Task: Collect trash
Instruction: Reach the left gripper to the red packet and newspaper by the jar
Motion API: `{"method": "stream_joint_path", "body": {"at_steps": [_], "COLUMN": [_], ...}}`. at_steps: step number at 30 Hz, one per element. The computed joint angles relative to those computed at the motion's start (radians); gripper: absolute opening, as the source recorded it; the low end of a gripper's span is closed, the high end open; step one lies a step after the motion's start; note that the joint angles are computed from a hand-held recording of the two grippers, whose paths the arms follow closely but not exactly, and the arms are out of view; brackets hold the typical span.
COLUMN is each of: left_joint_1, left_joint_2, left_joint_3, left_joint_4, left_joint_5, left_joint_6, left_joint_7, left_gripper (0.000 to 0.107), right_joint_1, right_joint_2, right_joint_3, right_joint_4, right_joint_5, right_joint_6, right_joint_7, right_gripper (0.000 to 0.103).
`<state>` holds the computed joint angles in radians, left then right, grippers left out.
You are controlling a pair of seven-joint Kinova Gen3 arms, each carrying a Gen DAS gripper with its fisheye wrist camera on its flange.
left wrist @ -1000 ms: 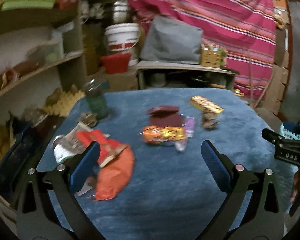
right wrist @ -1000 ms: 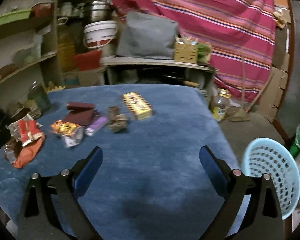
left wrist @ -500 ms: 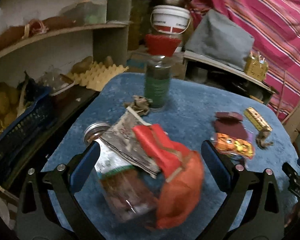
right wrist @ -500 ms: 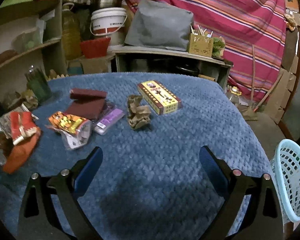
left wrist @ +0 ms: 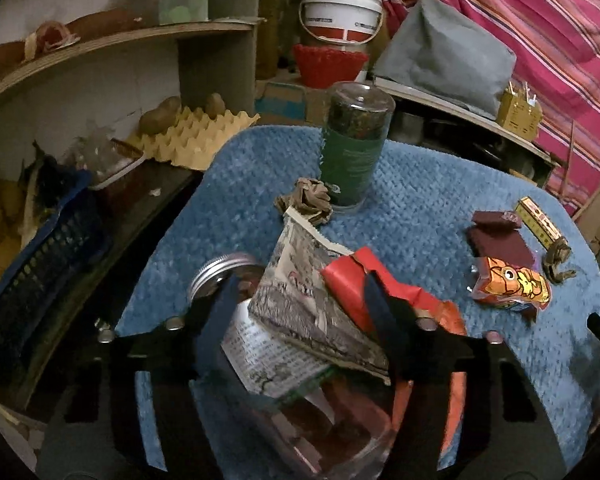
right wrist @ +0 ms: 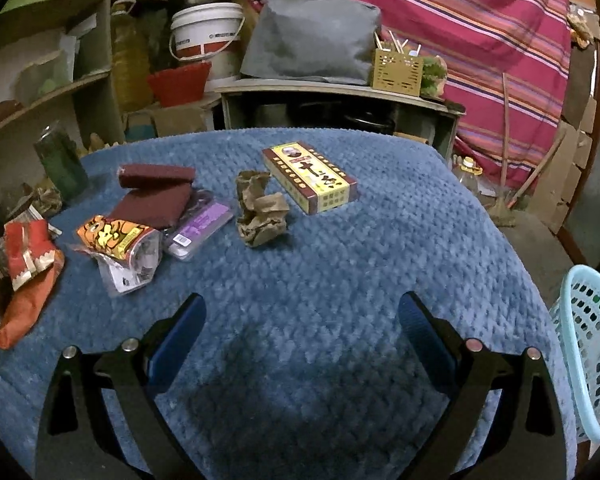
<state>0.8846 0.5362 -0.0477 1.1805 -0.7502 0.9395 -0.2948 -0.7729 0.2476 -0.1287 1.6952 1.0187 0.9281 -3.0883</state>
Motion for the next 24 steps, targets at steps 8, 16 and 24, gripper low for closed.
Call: {"method": "stream_joint_path", "body": {"at_steps": [8,16,24], "left_joint_1": [-0.060,-0.029,0.071], "left_joint_2": [0.030,0.055,0.076], "left_joint_3": [0.047,0.028,-0.001], "left_joint_4": [-0.051,-0.126,-0.256], "left_joint_5": [0.135,0.182,0.119], "left_joint_6": [-0.049,-0.036,0.007], "left_joint_7": [-0.149,-0.234,-0.270], "left_gripper": [0.009,0.001,0.000], "right_joint_1": [0.001,-0.017,-0.025], "right_joint_2": [0.018,0.037,0.038], "right_joint_3": [0.005,0.018,0.024], "right_joint_4": [-0.030,-0.072,-0.094], "right_joint_5": [-0.019,-0.009,-0.002], "right_joint_6": [0.009,0.021,0.030], "right_joint_7": [0.052,0.103,0.141], "right_gripper": [0.095,0.095,0.095]}}
